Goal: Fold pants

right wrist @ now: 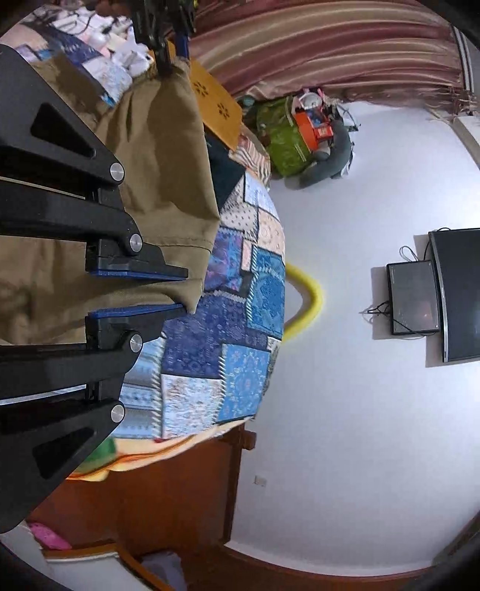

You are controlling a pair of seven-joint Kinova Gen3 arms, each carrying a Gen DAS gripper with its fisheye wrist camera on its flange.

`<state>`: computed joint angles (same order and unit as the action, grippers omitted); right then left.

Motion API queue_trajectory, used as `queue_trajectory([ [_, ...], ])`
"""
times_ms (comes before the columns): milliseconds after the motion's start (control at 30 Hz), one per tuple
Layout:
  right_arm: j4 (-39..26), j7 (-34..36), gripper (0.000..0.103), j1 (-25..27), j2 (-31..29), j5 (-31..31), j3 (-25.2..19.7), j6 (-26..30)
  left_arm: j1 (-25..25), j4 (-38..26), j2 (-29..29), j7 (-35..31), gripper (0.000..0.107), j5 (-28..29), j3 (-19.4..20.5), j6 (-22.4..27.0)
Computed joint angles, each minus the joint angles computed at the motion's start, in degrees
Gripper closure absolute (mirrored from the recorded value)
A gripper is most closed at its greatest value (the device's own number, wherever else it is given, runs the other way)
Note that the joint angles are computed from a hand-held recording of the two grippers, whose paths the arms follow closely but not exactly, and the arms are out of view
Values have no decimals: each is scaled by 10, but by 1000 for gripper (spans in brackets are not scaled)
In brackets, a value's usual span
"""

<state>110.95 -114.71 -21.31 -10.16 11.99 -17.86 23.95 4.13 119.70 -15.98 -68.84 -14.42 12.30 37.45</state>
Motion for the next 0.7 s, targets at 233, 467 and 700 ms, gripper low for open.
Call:
queue_trajectory([
  [233,74,39,92,-21,-87,-70,17,8,21,48,-64,-21,58,40,-7,22],
  [467,135,25,92,6,-153,-86,-47,49,19,98,-121,-18,58,64,29,44],
  [700,191,-5,92,4,-186,-121,-76,67,21,138,-154,1,58,89,60,64],
])
